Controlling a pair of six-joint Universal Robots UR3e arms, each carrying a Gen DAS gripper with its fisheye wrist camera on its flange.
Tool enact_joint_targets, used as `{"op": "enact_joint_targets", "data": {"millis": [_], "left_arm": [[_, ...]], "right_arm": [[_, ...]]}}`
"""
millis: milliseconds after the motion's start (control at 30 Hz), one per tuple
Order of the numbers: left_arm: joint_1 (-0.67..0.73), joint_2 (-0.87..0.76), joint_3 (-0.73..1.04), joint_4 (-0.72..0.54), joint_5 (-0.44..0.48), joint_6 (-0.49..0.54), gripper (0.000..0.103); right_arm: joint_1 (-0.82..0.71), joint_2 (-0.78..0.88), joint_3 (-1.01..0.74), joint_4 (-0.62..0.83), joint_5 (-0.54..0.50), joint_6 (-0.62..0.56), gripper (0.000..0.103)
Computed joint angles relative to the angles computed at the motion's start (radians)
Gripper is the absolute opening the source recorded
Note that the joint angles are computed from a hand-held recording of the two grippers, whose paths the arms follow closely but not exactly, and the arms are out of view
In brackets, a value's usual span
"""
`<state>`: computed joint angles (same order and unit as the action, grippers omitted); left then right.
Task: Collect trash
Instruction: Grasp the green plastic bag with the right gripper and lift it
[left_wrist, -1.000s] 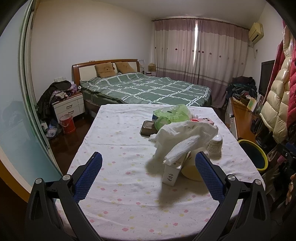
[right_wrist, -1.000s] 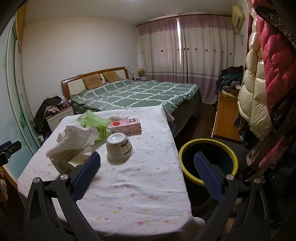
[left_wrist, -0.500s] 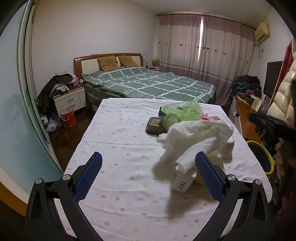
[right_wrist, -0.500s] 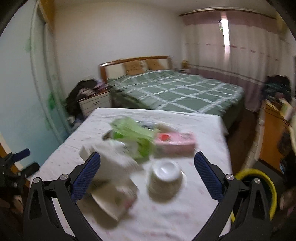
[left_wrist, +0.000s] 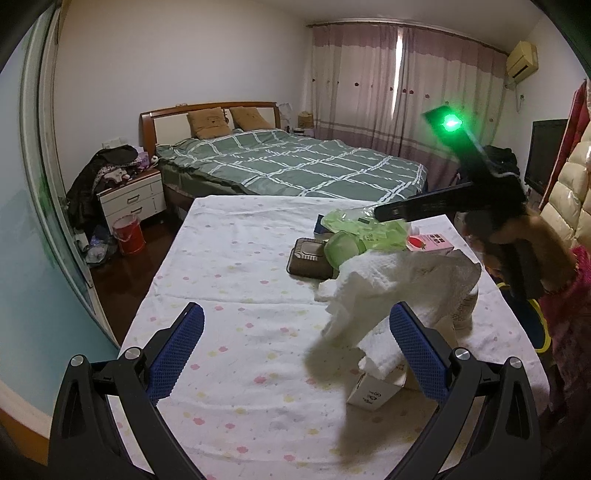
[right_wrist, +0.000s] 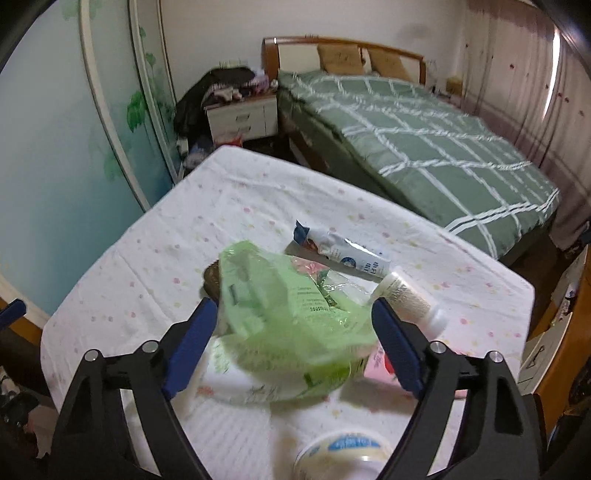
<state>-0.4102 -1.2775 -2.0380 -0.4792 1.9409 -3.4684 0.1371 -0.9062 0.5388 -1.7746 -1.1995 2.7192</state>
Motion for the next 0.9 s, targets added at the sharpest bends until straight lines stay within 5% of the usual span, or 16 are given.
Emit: {"op": "enact_joint_targets", "data": {"millis": [67, 133, 167, 567, 767, 900], "left_arm": [[0.007, -0.008, 0.006, 0.008, -0.013, 0.012, 0.099], [0.009, -0.015, 0.009, 0.018, -0.022, 0.017, 0.099], [0.012, -0.017, 0.011, 0.022, -0.030, 0.021, 0.099], [-0.014, -0.125, 0.113, 0.053, -0.160, 0.087, 0.099], [-0.053, -0.222, 0.199, 0.057, -0.234, 0.123, 0.099], [-0.085, -0.288, 0.265, 0.048, -0.314, 0.140, 0.099]], "right_arm": [[0.001, 0.090, -0.150, 0.107, 0.019, -0.012, 0.054], [-0.011, 0.170, -0.299, 0.231, 0.067, -0.025, 0.020], [-0.016, 0.176, -0.310, 0.245, 0.078, -0.027, 0.016], [-0.170, -0.230, 0.235, -0.028, 0.281, -0.033, 0.009], [-0.396, -0.500, 0.551, -0.104, 0.370, -0.076, 0.009], [-0.563, -0.643, 0.763, -0.171, 0.321, -0.099, 0.009]]}}
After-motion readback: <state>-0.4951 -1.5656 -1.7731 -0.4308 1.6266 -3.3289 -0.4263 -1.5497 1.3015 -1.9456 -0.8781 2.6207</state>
